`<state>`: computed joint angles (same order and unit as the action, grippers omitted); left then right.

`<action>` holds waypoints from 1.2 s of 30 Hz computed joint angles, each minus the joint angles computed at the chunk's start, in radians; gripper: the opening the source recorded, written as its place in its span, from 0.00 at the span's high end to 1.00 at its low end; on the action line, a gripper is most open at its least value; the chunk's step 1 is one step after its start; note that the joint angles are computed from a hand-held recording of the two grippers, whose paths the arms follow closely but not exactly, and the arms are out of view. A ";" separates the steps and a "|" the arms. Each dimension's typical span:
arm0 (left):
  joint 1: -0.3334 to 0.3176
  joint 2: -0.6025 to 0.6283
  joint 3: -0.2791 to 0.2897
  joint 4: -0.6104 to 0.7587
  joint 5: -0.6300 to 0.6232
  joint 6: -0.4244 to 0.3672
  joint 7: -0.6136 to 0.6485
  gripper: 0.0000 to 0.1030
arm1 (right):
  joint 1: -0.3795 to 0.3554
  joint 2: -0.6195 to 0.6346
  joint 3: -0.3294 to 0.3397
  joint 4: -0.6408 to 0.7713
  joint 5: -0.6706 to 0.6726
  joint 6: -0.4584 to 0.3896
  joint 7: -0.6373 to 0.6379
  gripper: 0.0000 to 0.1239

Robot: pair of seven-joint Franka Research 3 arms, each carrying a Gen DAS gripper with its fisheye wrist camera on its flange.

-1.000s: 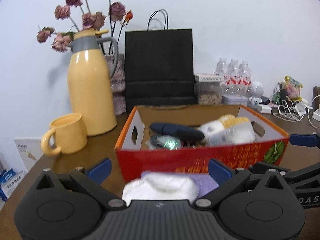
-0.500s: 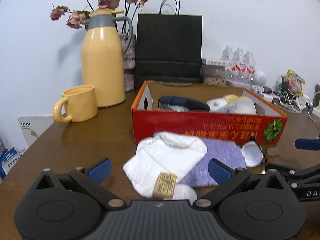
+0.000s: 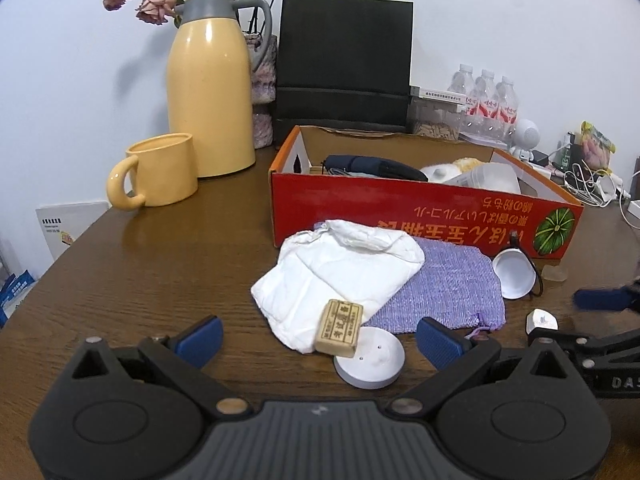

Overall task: Organize objects
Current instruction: 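Grasp the small white item with the right tool while the left tool grasps the tan wooden block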

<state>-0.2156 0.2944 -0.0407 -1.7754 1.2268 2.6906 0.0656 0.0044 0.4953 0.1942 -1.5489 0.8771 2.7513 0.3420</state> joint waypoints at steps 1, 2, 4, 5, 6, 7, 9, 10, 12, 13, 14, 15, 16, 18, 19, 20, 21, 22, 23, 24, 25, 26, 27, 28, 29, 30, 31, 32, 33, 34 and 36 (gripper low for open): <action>0.001 0.000 0.000 -0.001 -0.003 0.002 0.002 0.00 | -0.005 0.002 0.000 0.008 -0.003 -0.029 0.008 0.56; 0.002 0.000 0.000 -0.001 -0.004 0.003 0.002 0.00 | -0.018 0.003 0.008 0.015 0.010 -0.059 -0.001 0.68; 0.001 0.000 0.000 -0.001 -0.007 0.001 0.001 0.00 | -0.023 -0.002 0.014 0.008 0.035 -0.059 -0.031 0.78; 0.002 0.000 0.000 -0.002 -0.007 0.003 0.000 0.00 | -0.021 -0.005 0.012 0.005 0.041 -0.056 -0.034 0.78; 0.002 0.000 0.001 -0.001 -0.006 0.004 -0.003 0.00 | -0.019 -0.005 0.009 0.006 0.045 -0.058 -0.033 0.78; 0.001 -0.001 0.003 -0.003 -0.001 0.005 -0.010 0.00 | -0.021 -0.007 0.010 0.004 0.058 -0.055 -0.039 0.78; -0.004 -0.006 0.008 -0.007 0.027 0.006 -0.042 0.01 | -0.024 -0.011 0.016 -0.002 0.088 -0.040 -0.063 0.78; -0.007 -0.010 0.012 -0.012 0.055 0.009 -0.074 0.03 | -0.028 -0.015 0.021 -0.007 0.107 -0.034 -0.081 0.78; -0.013 -0.017 0.015 -0.017 0.114 0.001 -0.132 0.08 | -0.027 -0.019 0.023 -0.012 0.130 -0.024 -0.105 0.78; -0.015 -0.019 0.013 -0.017 0.140 -0.009 -0.151 0.11 | -0.026 -0.021 0.021 -0.014 0.137 -0.023 -0.110 0.78; -0.016 -0.018 0.009 -0.015 0.157 -0.017 -0.160 0.17 | -0.023 -0.022 0.018 -0.013 0.141 -0.023 -0.113 0.78; -0.015 -0.017 0.005 -0.013 0.171 -0.023 -0.165 0.22 | -0.022 -0.021 0.017 -0.012 0.145 -0.024 -0.116 0.78; -0.015 -0.013 0.000 -0.007 0.181 -0.030 -0.162 0.25 | -0.023 -0.023 0.017 -0.013 0.153 -0.024 -0.124 0.78; -0.010 -0.007 -0.007 0.000 0.183 -0.027 -0.145 0.38 | -0.022 -0.025 0.017 -0.015 0.165 -0.022 -0.138 0.78; -0.007 -0.002 -0.011 0.005 0.171 -0.024 -0.124 0.41 | -0.022 -0.026 0.017 -0.017 0.172 -0.020 -0.145 0.78; -0.003 0.001 -0.013 0.008 0.160 -0.017 -0.111 0.47 | -0.022 -0.027 0.018 -0.018 0.180 -0.019 -0.154 0.78; 0.000 0.004 -0.014 0.010 0.148 -0.008 -0.101 0.53 | -0.022 -0.028 0.017 -0.019 0.186 -0.019 -0.160 0.78; 0.005 0.008 -0.015 0.012 0.123 0.000 -0.083 0.55 | -0.022 -0.030 0.017 -0.021 0.193 -0.019 -0.166 0.78; 0.013 0.013 -0.018 0.015 0.085 0.010 -0.055 0.57 | -0.021 -0.031 0.017 -0.023 0.199 -0.018 -0.172 0.78; 0.020 0.019 -0.022 0.018 0.037 0.018 -0.018 0.57 | -0.021 -0.032 0.016 -0.023 0.204 -0.018 -0.177 0.78; 0.024 0.020 -0.016 0.014 0.020 0.038 -0.021 0.60 | -0.019 -0.033 0.015 -0.024 0.209 -0.017 -0.181 0.78; 0.020 0.018 -0.008 0.010 0.020 0.049 -0.033 0.70 | -0.019 -0.034 0.015 -0.025 0.214 -0.017 -0.187 0.78; 0.015 0.016 0.000 0.007 0.030 0.057 -0.048 0.79 | -0.019 -0.034 0.015 -0.025 0.220 -0.017 -0.192 0.78; 0.009 0.013 0.007 0.004 0.047 0.061 -0.062 0.80 | -0.019 -0.036 0.016 -0.028 0.227 -0.015 -0.199 0.78; 0.002 0.011 0.012 0.002 0.066 0.060 -0.077 0.80 | -0.019 -0.038 0.016 -0.030 0.235 -0.014 -0.206 0.78; -0.002 0.008 0.016 0.000 0.085 0.061 -0.095 0.80 | -0.020 -0.039 0.016 -0.031 0.242 -0.013 -0.212 0.78; -0.006 0.004 0.019 -0.003 0.110 0.060 -0.122 0.80 | -0.019 -0.039 0.015 -0.031 0.247 -0.013 -0.217 0.78; -0.007 0.001 0.020 -0.005 0.129 0.058 -0.143 0.80 | -0.019 -0.040 0.015 -0.031 0.254 -0.012 -0.223 0.78; -0.007 -0.002 0.020 -0.007 0.145 0.057 -0.162 0.80 | -0.019 -0.040 0.015 -0.032 0.261 -0.012 -0.228 0.78; -0.006 -0.006 0.019 -0.010 0.162 0.055 -0.184 0.80 | -0.018 -0.041 0.014 -0.032 0.266 -0.012 -0.232 0.78; -0.002 -0.013 0.016 -0.016 0.194 0.055 -0.225 0.80 | -0.018 -0.042 0.014 -0.032 0.278 -0.011 -0.241 0.78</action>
<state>-0.2176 0.2812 -0.0248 -1.7909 1.4208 2.7456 -0.1592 -0.0140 0.4533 0.2078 -1.5809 1.1553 2.7406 0.1005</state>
